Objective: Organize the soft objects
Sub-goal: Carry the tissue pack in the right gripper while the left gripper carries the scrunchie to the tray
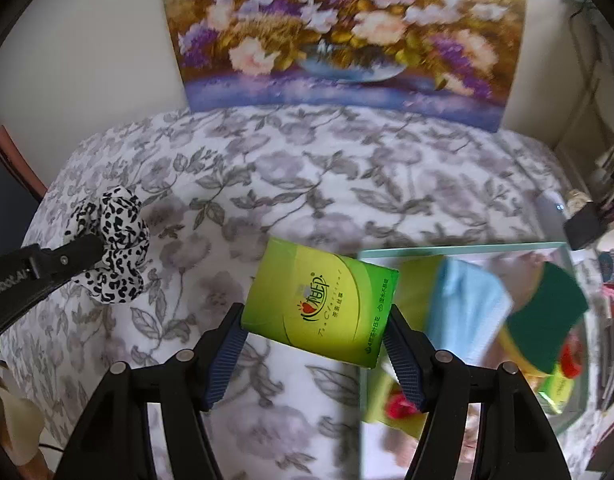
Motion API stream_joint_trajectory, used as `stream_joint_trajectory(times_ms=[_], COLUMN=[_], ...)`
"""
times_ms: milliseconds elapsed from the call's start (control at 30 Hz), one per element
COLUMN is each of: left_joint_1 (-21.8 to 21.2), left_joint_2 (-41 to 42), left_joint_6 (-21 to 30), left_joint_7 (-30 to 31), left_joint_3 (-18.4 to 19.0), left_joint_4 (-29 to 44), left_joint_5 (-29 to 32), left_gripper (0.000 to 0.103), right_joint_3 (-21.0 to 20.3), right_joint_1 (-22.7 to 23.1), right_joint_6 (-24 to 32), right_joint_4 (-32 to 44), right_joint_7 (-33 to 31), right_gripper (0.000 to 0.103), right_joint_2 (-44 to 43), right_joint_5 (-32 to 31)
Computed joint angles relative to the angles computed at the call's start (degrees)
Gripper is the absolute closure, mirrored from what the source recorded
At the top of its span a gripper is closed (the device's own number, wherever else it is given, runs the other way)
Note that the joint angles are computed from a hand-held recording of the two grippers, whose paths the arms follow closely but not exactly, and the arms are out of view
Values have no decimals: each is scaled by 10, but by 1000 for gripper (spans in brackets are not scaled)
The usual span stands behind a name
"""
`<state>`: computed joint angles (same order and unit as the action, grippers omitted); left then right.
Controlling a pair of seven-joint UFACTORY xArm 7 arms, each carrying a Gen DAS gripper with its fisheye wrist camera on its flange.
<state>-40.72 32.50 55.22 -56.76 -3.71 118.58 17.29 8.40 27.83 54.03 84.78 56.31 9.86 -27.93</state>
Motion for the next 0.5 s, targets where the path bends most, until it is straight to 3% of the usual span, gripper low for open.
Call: stream_joint_trajectory(times_ms=[267,500], left_joint_1=[-28,-62], left_joint_2=[-18,-16], left_joint_6=[-27,-28], left_joint_7=[12,30], left_joint_3=[-11,-15], left_joint_4=[-7,7], left_joint_5=[14,34], left_gripper=[91,91], right_joint_3=[19,36], right_joint_1=[-20,-59], right_joint_6=[15,26], right_joint_4=[-93,-163], right_joint_7=[33,42], right_gripper=[33,33], right_joint_2=[-105,-173], right_joint_5=[-12,26])
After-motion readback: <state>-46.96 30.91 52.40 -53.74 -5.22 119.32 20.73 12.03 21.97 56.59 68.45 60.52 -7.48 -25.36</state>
